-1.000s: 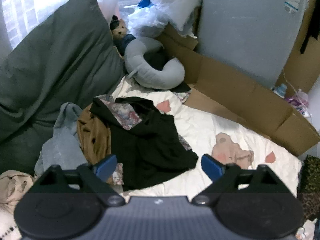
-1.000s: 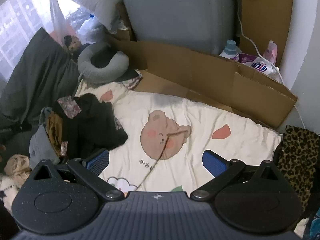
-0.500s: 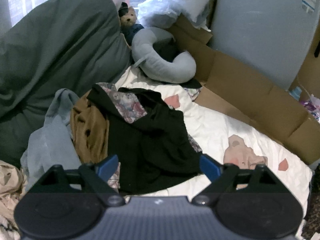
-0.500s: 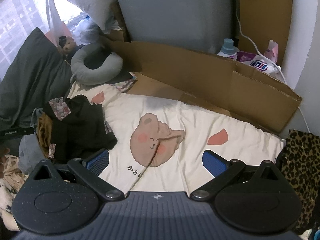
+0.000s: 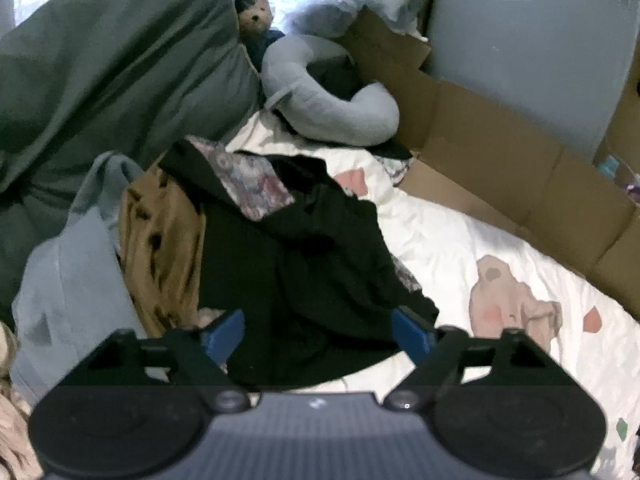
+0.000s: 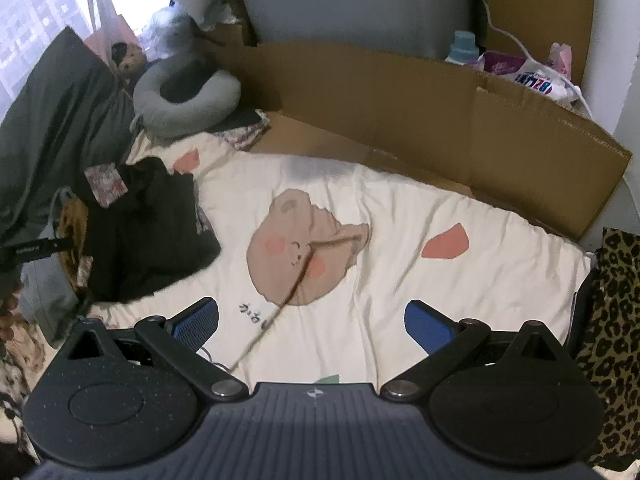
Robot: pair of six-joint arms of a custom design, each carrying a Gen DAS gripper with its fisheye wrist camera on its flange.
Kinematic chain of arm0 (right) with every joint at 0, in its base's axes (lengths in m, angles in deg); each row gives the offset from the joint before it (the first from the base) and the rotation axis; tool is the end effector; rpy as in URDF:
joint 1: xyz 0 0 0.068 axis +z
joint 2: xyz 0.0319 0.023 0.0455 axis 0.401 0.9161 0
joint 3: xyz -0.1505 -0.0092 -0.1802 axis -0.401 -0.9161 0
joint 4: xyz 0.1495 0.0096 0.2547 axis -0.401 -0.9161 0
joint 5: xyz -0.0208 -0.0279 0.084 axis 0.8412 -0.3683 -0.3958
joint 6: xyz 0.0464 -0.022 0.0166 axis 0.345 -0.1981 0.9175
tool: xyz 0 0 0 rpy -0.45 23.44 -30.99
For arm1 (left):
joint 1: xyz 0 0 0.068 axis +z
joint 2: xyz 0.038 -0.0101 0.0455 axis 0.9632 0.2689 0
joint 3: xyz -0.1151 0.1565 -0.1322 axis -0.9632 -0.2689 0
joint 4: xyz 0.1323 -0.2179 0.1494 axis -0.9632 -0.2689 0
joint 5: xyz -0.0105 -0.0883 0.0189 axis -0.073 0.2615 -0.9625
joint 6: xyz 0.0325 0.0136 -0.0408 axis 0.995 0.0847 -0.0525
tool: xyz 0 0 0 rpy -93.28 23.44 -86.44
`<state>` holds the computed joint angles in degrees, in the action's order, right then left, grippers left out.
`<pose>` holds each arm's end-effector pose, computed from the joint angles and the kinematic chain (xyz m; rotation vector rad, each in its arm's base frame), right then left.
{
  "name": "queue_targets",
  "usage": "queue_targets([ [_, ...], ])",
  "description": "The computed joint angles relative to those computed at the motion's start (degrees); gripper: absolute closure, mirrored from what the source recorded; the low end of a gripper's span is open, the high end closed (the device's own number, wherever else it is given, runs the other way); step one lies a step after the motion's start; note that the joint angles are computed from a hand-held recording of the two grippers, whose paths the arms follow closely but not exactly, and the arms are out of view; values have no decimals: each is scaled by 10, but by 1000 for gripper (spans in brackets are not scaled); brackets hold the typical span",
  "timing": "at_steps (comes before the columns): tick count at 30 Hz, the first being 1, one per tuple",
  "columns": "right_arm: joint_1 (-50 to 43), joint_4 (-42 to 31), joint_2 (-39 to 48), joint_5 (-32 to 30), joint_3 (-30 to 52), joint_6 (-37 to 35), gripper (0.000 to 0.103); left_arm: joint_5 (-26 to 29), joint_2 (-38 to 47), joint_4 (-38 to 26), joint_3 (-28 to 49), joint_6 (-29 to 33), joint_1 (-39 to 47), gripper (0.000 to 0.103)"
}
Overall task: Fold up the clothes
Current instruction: 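Move the left tool toward the black clothes pile, then close the left gripper on the black sweatshirt in the pile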
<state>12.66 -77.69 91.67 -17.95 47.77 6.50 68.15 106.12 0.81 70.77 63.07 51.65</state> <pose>0.1770 -0.0248 0.2554 0.1266 2.4948 0.2604 0.2790 -0.1097 0.2208 -0.0011 2.4303 -0.0992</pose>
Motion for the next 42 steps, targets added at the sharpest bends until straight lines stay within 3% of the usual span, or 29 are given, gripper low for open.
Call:
queue_targets([
  [9, -13, 26, -47, -6, -88, -13, 1, -75, 38, 90, -63, 17, -4, 21],
  [11, -15, 29, -50, -1, -99, -27, 1, -93, 52, 123, -80, 22, 6, 13],
  [17, -62, 18, -64, -31, -115, -60, 1, -73, 101, 182, -101, 47, 50, 14],
  [23, -56, 17, -86, -27, -146, -49, 2, -54, 117, 227, -115, 36, 70, 32],
  [26, -51, 9, -111, -35, -164, -47, 2, -53, 128, 230, -114, 43, 69, 73],
  [27, -48, 6, -118, -34, -169, -52, 2, -39, 130, 224, -112, 36, 74, 99],
  [36, -74, 15, -128, -47, -193, -62, 2, 22, 49, 209, -143, 11, 34, 100],
  [42, -82, 12, -135, -64, -202, -70, 2, 26, -1, 195, -153, -27, -36, 101],
])
